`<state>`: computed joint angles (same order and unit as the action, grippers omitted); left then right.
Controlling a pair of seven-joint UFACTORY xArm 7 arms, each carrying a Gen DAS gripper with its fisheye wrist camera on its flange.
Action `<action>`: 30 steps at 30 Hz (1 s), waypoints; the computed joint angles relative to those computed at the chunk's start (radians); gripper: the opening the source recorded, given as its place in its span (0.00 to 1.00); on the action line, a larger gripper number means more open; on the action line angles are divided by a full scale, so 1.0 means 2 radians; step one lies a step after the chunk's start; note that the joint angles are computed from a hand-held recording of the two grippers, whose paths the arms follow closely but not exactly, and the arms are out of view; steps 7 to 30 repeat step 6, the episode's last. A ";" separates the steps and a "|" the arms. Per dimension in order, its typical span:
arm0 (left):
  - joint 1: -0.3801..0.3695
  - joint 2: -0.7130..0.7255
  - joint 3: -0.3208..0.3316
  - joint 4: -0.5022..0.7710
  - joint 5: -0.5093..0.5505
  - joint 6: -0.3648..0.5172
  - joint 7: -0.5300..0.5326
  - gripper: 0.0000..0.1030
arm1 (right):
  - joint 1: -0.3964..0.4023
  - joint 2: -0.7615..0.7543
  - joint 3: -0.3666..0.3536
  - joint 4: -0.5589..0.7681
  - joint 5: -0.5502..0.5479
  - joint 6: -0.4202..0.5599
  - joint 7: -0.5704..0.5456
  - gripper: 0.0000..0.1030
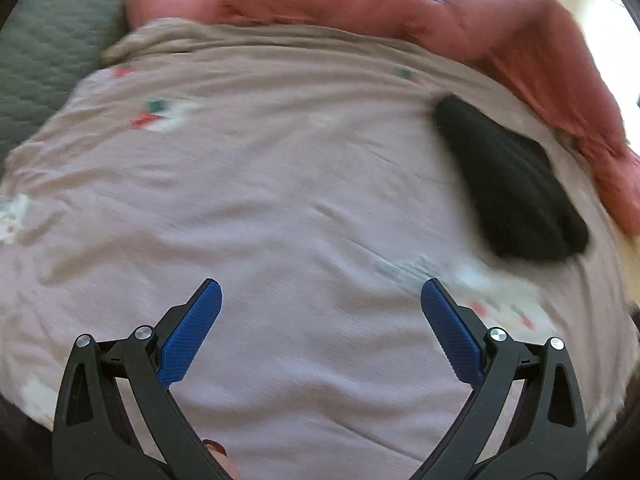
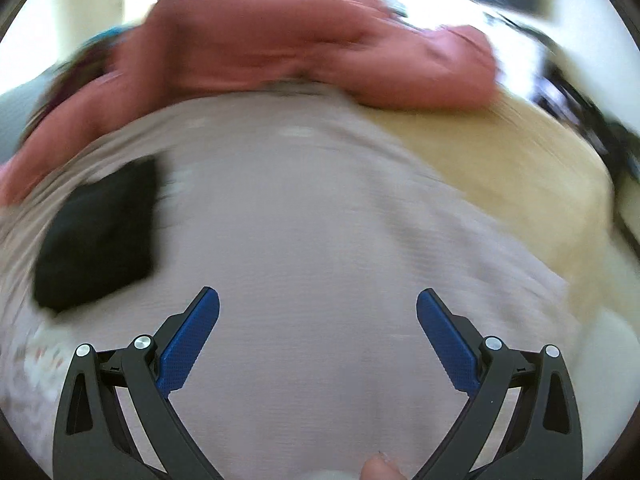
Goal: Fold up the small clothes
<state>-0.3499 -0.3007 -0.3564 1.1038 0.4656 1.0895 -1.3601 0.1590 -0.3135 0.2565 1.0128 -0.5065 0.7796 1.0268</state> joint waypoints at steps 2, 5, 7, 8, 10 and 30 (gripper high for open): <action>0.014 -0.043 0.029 -0.039 -0.017 -0.002 0.009 0.91 | -0.035 -0.048 -0.010 -0.036 -0.026 0.043 0.040 0.95; 0.058 -0.105 0.057 -0.086 -0.018 0.036 0.029 0.91 | -0.094 -0.102 -0.007 -0.076 -0.087 0.128 0.062 0.95; 0.075 -0.123 0.065 -0.099 -0.015 0.050 0.035 0.91 | -0.103 -0.113 -0.011 -0.086 -0.094 0.142 0.062 0.95; 0.075 -0.123 0.065 -0.099 -0.015 0.050 0.035 0.91 | -0.103 -0.113 -0.011 -0.086 -0.094 0.142 0.062 0.95; 0.075 -0.123 0.065 -0.099 -0.015 0.050 0.035 0.91 | -0.103 -0.113 -0.011 -0.086 -0.094 0.142 0.062 0.95; 0.075 -0.123 0.065 -0.099 -0.015 0.050 0.035 0.91 | -0.103 -0.113 -0.011 -0.086 -0.094 0.142 0.062 0.95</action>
